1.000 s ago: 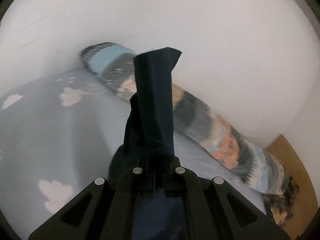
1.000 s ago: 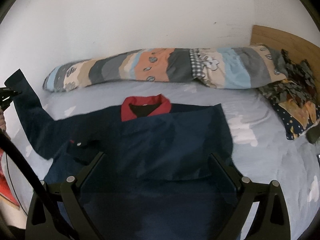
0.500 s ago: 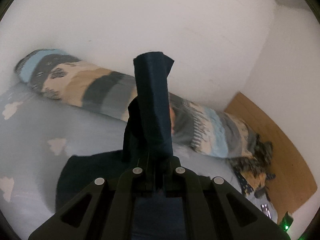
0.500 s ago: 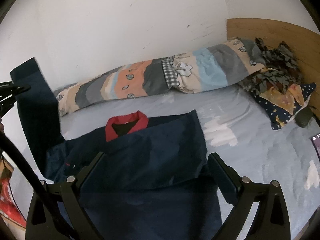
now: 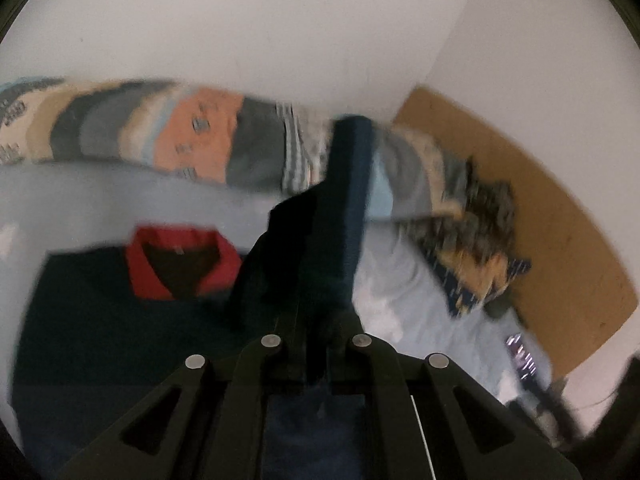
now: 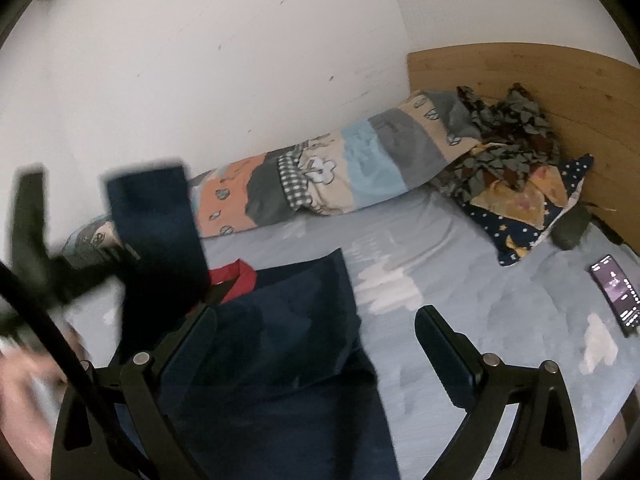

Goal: Fold large clothes
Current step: 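Lift the held sleeve with the left tool and swing it over the body, then lay the sleeve flat on the jacket body with the left tool, release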

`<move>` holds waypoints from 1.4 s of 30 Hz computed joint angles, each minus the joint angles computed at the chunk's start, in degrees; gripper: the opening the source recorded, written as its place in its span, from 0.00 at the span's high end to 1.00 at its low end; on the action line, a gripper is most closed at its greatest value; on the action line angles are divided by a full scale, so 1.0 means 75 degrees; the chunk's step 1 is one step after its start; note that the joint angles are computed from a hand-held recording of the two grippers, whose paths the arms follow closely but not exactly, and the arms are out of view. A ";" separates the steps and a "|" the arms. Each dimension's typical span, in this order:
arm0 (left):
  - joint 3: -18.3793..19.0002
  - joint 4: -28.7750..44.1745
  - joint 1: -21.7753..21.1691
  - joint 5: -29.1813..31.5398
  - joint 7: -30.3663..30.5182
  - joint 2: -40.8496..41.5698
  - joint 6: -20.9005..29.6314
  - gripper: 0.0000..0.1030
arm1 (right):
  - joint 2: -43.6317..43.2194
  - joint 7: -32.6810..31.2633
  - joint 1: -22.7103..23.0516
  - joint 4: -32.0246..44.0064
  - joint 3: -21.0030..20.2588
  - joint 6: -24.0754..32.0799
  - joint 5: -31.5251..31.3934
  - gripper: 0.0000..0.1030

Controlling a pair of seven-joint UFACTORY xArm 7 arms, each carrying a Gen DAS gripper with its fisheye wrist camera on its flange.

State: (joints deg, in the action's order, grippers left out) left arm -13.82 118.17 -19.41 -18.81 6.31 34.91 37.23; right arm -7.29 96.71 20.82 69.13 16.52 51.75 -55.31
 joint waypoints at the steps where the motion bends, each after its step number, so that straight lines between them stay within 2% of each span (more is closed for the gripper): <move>1: 0.0082 -0.0212 -0.0159 0.0136 -0.0091 0.0018 -0.0127 0.96 | -0.0048 0.0018 -0.0007 -0.0036 -0.0009 0.0023 0.0009 0.02; 4: 0.0493 -0.1281 -0.0720 0.0939 -0.0446 -0.0008 -0.0614 0.96 | -0.0245 0.0106 -0.0085 -0.0222 -0.0013 -0.0029 0.0060 0.02; 7: 0.0718 -0.1917 -0.1103 0.1736 -0.0635 0.0153 -0.0858 0.93 | -0.0315 0.0087 -0.0171 -0.0253 0.0041 0.0090 0.0072 0.02; 10: 0.0808 -0.2213 -0.1288 0.2259 -0.0845 0.0249 -0.0784 0.76 | -0.0310 0.0102 -0.0235 -0.0273 0.0050 0.0070 0.0122 0.02; 11: 0.0898 -0.2426 -0.1376 0.2486 -0.0939 0.0176 -0.0872 0.65 | -0.0292 0.0083 -0.0252 -0.0280 0.0037 0.0012 0.0151 0.02; 12: 0.0979 -0.2797 -0.1438 0.2748 -0.0952 -0.0012 -0.1177 0.49 | -0.0270 0.0062 -0.0263 -0.0275 0.0037 0.0003 0.0172 0.02; 14: 0.0788 -0.3268 -0.1254 0.2813 -0.0771 -0.0334 -0.1527 0.31 | -0.0201 -0.0021 -0.0279 -0.0255 0.0014 -0.0056 0.0212 0.02; 15: 0.0709 -0.3625 -0.1112 0.2827 -0.0610 -0.0622 -0.1797 0.30 | -0.0156 -0.0031 -0.0285 -0.0237 0.0003 -0.0069 0.0220 0.02; 18: 0.0380 -0.4177 -0.0547 0.2552 0.0040 -0.1309 -0.1951 0.30 | 0.0004 -0.0028 -0.0315 -0.0193 -0.0107 -0.0297 0.0271 0.02; 19: 0.0417 -0.4254 -0.0461 0.2532 0.0125 -0.1474 -0.1970 0.29 | 0.0076 -0.0042 -0.0317 -0.0161 -0.0143 -0.0372 0.0296 0.02; 23: 0.1148 -0.4926 -0.0255 0.3274 -0.0016 -0.2248 -0.2530 0.24 | 0.0856 -0.0788 -0.0217 0.0287 -0.0397 -0.0840 0.0758 0.08; 24: 0.1559 -0.5105 -0.0320 0.3781 -0.0397 -0.2390 -0.2749 0.21 | 0.1173 -0.1128 -0.0149 0.0482 -0.0465 -0.0923 0.0961 0.11; 25: 0.1747 -0.5187 -0.0284 0.4008 -0.0610 -0.2461 -0.2820 0.20 | 0.1431 -0.1381 -0.0070 0.0637 -0.0551 -0.1002 0.1128 0.16; 27: 0.1574 -0.5259 0.0342 0.3673 -0.0458 -0.2481 -0.2827 0.20 | 0.1992 -0.1878 0.0085 0.1001 -0.0710 -0.1013 0.1464 0.23; 29: 0.1828 -0.5237 0.0435 0.3928 -0.0838 -0.2328 -0.2888 0.20 | 0.2515 -0.2387 0.0183 0.1328 -0.0850 -0.1004 0.1928 0.30; 31: 0.2378 -0.5186 0.0271 0.4618 -0.1571 -0.2032 -0.3090 0.20 | 0.2954 -0.2751 0.0273 0.1548 -0.0958 -0.0816 0.2472 0.30; 32: 0.2671 -0.4935 0.0186 0.4954 -0.1933 -0.1729 -0.2778 0.20 | 0.3190 -0.2997 0.0318 0.1677 -0.0994 -0.0660 0.2739 0.30; 35: 0.2566 -0.4520 0.0509 0.4927 -0.2101 -0.1172 -0.2194 0.20 | 0.3724 -0.3588 0.0473 0.1984 -0.1130 -0.0145 0.3363 0.30; 37: 0.2215 -0.4671 0.0913 0.4556 -0.1936 -0.1161 -0.2375 0.20 | 0.3944 -0.3922 0.0484 0.1948 -0.1207 -0.0177 0.3817 0.24; 39: 0.2344 -0.4645 0.0810 0.4662 -0.2138 -0.1168 -0.2373 0.20 | 0.4007 -0.3932 0.0707 0.2104 -0.1432 0.0127 0.3834 0.20; 42: 0.2421 -0.4579 0.0684 0.4873 -0.2408 -0.1251 -0.2492 0.20 | 0.3896 -0.3691 0.0954 0.2164 -0.1708 0.0063 0.3654 0.20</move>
State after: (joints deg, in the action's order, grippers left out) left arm 4.34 83.83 -14.28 17.73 -11.75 25.53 18.54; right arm 21.93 69.03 27.97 85.36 3.71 52.22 -27.91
